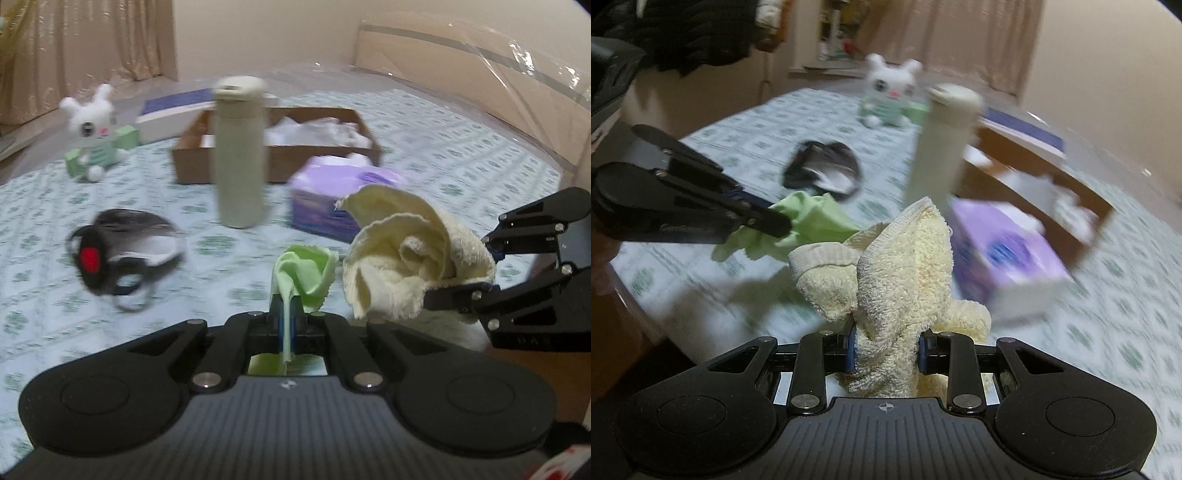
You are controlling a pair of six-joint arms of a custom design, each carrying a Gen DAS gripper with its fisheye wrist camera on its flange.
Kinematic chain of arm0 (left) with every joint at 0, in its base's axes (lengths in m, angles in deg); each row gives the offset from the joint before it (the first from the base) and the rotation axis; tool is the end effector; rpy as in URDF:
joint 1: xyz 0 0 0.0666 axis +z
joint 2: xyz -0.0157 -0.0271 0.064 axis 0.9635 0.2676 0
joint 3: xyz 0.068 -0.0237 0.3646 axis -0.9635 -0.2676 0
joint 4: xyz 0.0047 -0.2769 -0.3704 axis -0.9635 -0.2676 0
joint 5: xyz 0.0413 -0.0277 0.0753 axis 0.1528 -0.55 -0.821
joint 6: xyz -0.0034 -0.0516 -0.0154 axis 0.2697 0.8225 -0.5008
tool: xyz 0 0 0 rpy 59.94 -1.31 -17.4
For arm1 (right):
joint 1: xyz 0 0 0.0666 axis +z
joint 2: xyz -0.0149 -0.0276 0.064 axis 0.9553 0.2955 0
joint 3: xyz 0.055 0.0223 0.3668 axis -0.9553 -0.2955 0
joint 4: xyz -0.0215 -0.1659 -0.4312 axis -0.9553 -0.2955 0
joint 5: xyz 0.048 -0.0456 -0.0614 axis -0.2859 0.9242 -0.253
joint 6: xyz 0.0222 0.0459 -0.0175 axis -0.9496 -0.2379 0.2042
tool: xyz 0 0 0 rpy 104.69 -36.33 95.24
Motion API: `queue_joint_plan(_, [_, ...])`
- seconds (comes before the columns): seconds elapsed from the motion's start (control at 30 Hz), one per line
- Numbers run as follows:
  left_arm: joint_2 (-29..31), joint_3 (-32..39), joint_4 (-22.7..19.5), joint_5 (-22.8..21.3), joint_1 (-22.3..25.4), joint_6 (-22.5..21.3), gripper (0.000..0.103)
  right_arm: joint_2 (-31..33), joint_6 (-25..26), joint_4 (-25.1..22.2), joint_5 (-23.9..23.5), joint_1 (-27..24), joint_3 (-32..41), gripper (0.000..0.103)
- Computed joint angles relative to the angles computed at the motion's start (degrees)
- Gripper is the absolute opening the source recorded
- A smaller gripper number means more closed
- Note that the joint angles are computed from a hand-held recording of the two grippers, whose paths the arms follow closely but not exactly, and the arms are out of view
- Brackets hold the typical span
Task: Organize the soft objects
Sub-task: 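Carry the towel and green cloth over the cardboard box with both grippers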
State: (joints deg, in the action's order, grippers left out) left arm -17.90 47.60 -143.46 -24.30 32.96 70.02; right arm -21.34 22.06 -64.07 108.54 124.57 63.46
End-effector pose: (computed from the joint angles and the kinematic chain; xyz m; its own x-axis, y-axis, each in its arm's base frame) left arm 0.3550 -0.3184 0.5054 -0.4741 0.4903 -0.7313 0.7288 0.6846 -0.0135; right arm 0.2544 0.2928 0.4975 -0.6835 -0.1696 -0.7099 -0.1718 0.9827 -0.0693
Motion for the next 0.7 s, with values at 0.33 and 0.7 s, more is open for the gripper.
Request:
queue_joint_plan(0.33, [5.5, 4.1, 0.0, -8.0, -13.0, 9.5, 0.003, -13.8, -6.6, -9.7, 2.6, -0.9, -7.8, 0.030])
queue_joint_plan(0.7, [14.3, 12.7, 0.8, -12.2, -20.0, 16.5, 0.003, -25.7, -3.7, -14.6, 2.5, -6.9, -12.0, 0.030])
